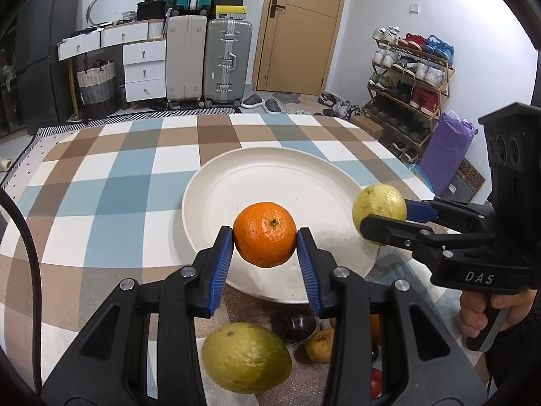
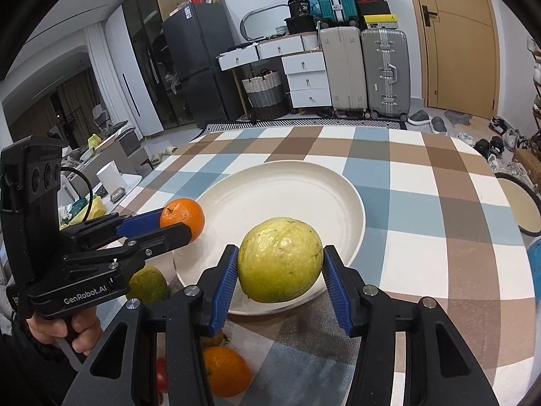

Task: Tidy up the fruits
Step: 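Place the pomelo on the plate with the right gripper while the left places the orange, then grasp the yellow lemon with the left gripper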

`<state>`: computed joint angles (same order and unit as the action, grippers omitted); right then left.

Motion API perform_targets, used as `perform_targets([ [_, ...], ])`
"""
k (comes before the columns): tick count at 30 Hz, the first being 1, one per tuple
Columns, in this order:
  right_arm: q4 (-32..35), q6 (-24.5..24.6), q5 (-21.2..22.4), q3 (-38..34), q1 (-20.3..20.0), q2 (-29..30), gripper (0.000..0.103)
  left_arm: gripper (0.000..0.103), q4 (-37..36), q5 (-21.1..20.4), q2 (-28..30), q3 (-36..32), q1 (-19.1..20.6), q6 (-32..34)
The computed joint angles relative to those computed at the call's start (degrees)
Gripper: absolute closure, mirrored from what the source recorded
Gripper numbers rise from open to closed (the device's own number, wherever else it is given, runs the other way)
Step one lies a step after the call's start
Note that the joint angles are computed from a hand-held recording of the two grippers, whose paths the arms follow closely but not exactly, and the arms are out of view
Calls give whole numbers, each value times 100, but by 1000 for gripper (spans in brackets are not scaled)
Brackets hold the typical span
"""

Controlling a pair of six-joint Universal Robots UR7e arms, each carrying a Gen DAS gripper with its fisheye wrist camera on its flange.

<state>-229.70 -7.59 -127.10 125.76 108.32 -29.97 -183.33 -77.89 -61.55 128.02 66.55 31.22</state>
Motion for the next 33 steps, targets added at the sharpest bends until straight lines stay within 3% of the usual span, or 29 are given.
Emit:
perform_targets([
  [18,-29,-44,-110,-156,-95,190,52,67,-319,392,180,114,-94,218],
  [24,-323,-176,-191,-124,-49,248,51,66,-388,305,103,167,-104,254],
  [26,-348,-214,-255,-144,-17,268,50,61,-418,284,50,201,-91,245],
  [30,-417,-239,-367,-133,50,297,40,37,-493,281,-93,290,-80,223],
  [33,-451,-231,-424,-96,110,297,23,18,-486,309,-237,351,-85,127],
])
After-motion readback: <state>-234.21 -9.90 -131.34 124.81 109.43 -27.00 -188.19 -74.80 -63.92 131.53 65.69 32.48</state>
